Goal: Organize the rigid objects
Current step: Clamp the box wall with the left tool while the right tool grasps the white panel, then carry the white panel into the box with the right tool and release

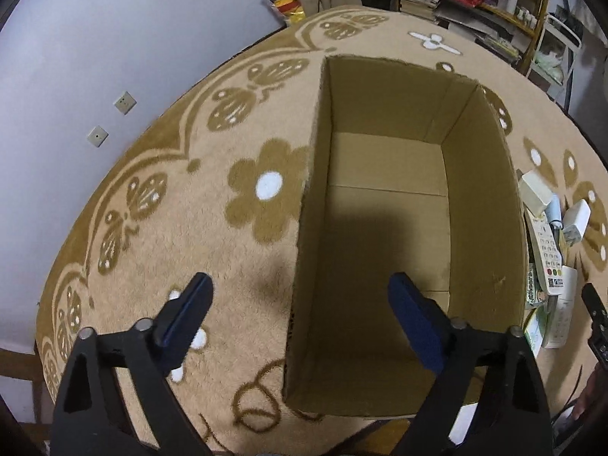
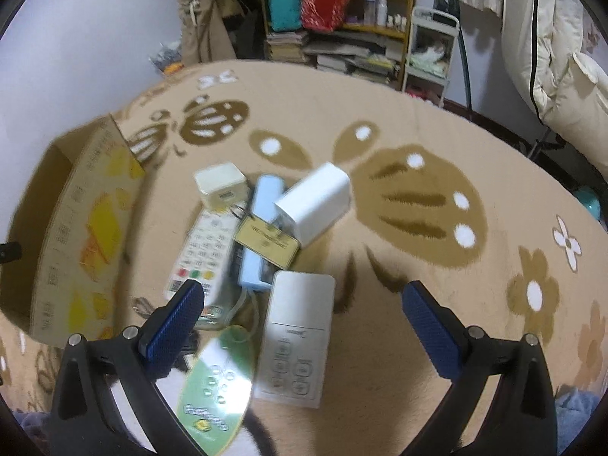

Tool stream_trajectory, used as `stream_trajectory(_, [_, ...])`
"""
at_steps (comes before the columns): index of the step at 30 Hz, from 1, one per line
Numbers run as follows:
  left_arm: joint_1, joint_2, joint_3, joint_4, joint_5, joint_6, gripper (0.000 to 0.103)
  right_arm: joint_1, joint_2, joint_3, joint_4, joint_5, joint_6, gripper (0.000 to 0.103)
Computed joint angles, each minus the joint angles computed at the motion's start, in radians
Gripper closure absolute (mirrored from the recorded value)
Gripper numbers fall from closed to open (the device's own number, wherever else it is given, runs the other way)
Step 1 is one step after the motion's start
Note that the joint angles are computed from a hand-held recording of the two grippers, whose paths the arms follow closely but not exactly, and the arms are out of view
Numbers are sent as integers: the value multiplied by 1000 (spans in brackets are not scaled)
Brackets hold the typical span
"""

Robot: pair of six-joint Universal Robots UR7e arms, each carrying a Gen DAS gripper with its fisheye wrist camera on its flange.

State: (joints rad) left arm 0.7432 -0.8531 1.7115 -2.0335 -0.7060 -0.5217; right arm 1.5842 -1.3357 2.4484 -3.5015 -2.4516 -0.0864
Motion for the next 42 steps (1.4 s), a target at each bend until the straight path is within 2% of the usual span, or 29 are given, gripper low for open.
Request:
stream_trajectory(2, [5,7,-9,25,-13,-4,27,-18,5,4,17,-3,15,0])
stream_trajectory(4, [11,13,-17,54,-14,-17,43,-32,5,8,50,-14,40,0])
stream_trajectory(8, [29,20,-29,51,-29,-18,61,-56,-14,9,167,-20,120,5])
stream_trajectory(10, [37,25,-38,58,-34,-16,78,-66,-26,9,236,-25,166,9])
stream_trajectory(13, [51,33,-50,73,-58,-24,90,-76,-31,17,234,0,167,11])
stream_trajectory(16, [50,39,-51,83,-36,-21,92,-69,-19,15,208,8,144,20])
stream_trajectory(21, [51,35,-50,82,-40,-21,92,-56,18,4,202,-8,121,25])
stream_trajectory(24, [56,32,-53,80,-52,-31,92,-65,24,-1,236,2,124,37])
stream_trajectory(26, [58,33,-53,78,-54,-28,92,-59,42,-8,227,-28,108,50])
stream_trajectory(27, [57,33,-53,77,-52,-25,92,-58,43,-7,220,-36,99,52])
stream_trajectory(30, [55,37,-55,84,-47,-16,92,-63,14,8,182,0,108,52])
stream_trajectory(36, [52,45,-59,85,-36,-3,92,9,8,-3,71,-47,37,52])
stream_trajectory(42, [54,40,-55,76,-41,12,92,54,22,-61,104,-16,-24,52])
